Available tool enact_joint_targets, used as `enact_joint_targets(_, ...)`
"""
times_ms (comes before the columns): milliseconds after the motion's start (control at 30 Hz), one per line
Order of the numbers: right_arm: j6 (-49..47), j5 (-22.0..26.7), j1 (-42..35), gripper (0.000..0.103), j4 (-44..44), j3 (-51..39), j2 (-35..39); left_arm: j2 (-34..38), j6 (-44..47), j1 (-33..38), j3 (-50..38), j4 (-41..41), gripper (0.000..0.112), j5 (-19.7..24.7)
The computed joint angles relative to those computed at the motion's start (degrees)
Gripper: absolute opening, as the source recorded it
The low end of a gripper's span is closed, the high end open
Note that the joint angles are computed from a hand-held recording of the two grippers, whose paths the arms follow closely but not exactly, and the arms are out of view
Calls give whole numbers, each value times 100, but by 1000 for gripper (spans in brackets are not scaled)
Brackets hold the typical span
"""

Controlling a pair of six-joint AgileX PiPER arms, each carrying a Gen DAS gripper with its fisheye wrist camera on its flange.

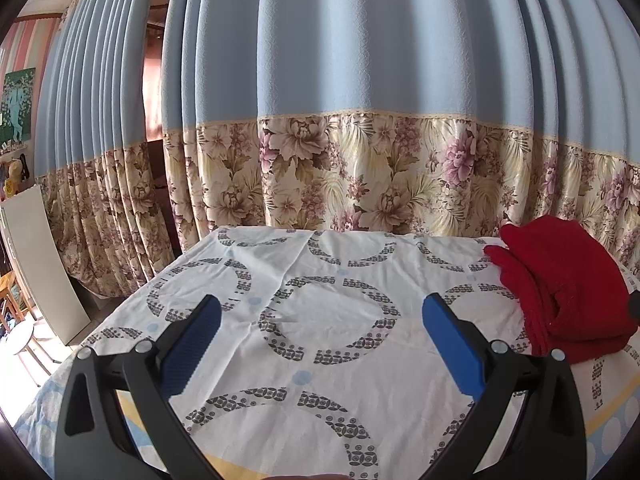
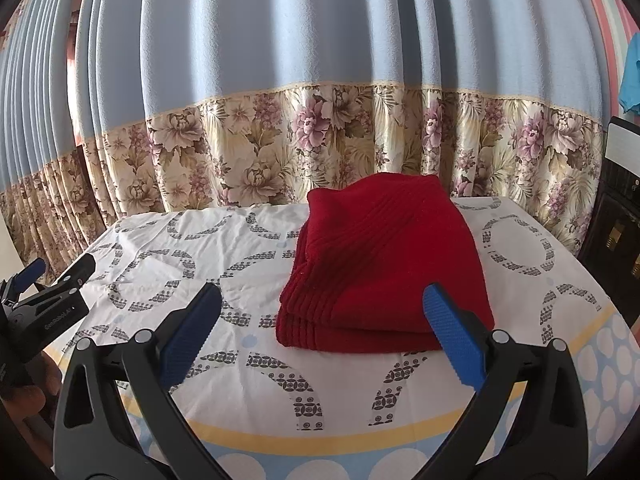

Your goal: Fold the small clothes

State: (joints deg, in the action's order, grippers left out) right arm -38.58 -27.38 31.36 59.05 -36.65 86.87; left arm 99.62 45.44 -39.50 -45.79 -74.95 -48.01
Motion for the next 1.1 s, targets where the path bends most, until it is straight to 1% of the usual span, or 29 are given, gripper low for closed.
enact_joint_targets(267,22,-34,-65,100,-131,4,36,-43,-10,22,25,17,101,35)
enact_joint_targets(467,-78,-59,-20,100,-30,-21,75,-29,47,13,8,-10,101,20)
enact_joint_targets(700,-38,-30,-64,100,-105,-25,112,-48,29,26,26,45,101,81)
enact_joint_targets(1100,-65,24,-133,100,-145,-47,151,-72,-107,-28,80,223,101,42)
